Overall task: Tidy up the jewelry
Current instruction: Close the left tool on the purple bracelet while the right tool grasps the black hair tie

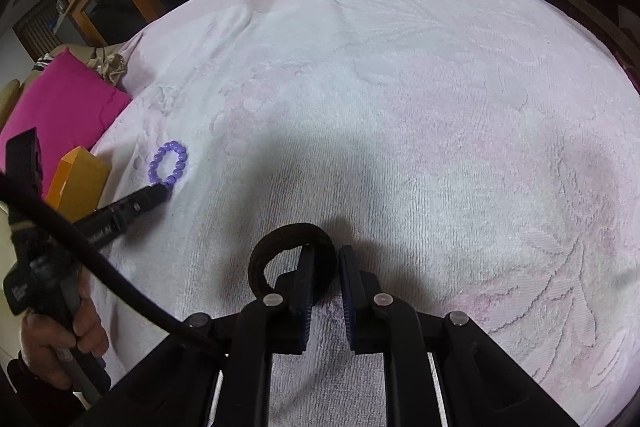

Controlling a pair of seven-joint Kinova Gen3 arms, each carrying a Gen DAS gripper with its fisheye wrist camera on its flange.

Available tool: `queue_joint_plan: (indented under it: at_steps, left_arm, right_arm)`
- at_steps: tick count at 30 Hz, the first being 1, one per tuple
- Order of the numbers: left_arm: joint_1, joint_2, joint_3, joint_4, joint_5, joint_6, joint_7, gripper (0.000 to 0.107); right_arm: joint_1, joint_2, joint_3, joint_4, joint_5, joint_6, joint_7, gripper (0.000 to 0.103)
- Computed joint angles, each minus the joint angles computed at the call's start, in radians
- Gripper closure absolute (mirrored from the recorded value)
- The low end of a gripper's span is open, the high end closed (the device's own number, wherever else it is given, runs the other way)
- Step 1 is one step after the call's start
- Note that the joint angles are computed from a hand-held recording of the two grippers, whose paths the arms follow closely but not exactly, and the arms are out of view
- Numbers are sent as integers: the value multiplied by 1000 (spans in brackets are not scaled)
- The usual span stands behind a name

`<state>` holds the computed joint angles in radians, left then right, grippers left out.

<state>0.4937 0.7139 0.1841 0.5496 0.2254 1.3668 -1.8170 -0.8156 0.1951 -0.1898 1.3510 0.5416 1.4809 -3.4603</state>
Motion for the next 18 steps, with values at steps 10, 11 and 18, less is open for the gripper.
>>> queue_joint_plan:
  at_steps: [10,11,18]
  left_arm:
    - [-3,11,-18,1,-15,-77,136,50]
    - [-1,15,-17,1,-15,-90,140,50]
    - [56,91,-33,-133,-66,-12,132,99]
  right_arm:
    - [-8,5,-4,6,14,1,-16,87]
    - [-10,7,-3,3,15,6,-13,87]
    - [-15,0,-3,18,21,-4,-20,87]
